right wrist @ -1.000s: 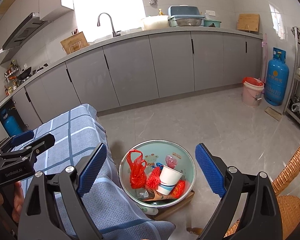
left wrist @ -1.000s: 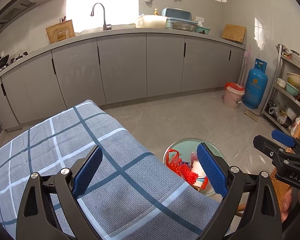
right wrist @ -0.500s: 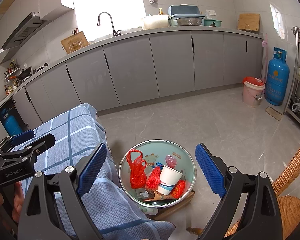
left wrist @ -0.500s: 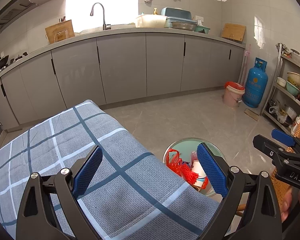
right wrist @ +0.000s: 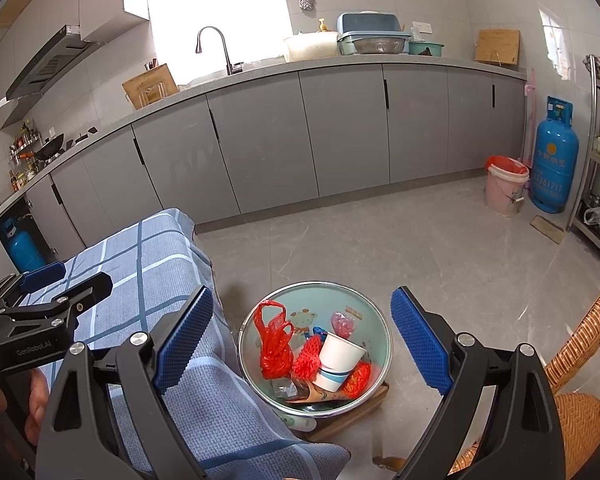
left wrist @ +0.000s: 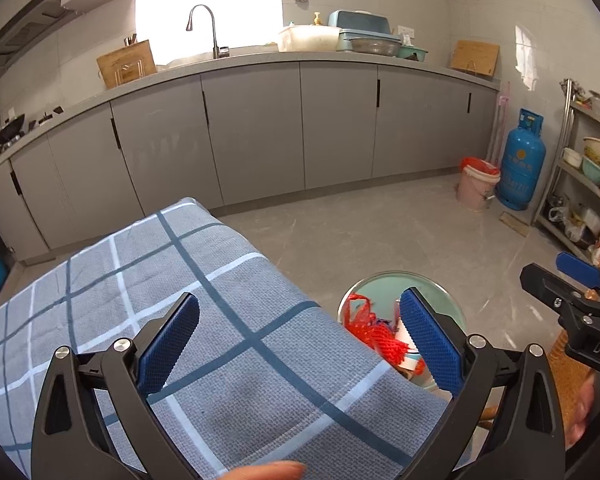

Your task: Collect trash

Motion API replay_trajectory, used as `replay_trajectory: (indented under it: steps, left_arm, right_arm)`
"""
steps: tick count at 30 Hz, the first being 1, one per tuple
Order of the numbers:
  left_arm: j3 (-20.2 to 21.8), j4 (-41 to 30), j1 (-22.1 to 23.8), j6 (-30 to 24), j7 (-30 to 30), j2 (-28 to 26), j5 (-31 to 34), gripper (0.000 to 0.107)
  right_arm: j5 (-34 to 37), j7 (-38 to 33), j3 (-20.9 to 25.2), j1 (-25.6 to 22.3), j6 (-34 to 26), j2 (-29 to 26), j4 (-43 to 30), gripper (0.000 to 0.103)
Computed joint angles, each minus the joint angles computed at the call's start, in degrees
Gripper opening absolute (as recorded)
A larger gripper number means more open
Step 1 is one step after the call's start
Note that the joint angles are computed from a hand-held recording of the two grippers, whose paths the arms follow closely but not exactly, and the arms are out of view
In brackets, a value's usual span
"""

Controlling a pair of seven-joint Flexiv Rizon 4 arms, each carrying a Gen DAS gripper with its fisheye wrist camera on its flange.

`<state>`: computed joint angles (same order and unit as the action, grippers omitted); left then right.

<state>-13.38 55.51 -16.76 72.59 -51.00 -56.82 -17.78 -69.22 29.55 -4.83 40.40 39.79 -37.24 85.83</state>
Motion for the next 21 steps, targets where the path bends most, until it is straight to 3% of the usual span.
replay_trajectory:
  steps: [13,21]
  left_arm:
    - [2.4,0.2,-1.0,0.6,-1.6,0.3,1.8,0.099]
    - [1.5,1.1,-0.6,1.9,-0.8,0.6,2.3,0.099]
  right_arm:
    - [-0.1,0.0,0.0,0.0,0.4,-0.2,-0.1,0.09]
    - [-0.2,0.2,-0.1,-0.1,0.6,-0.1,0.1,0.09]
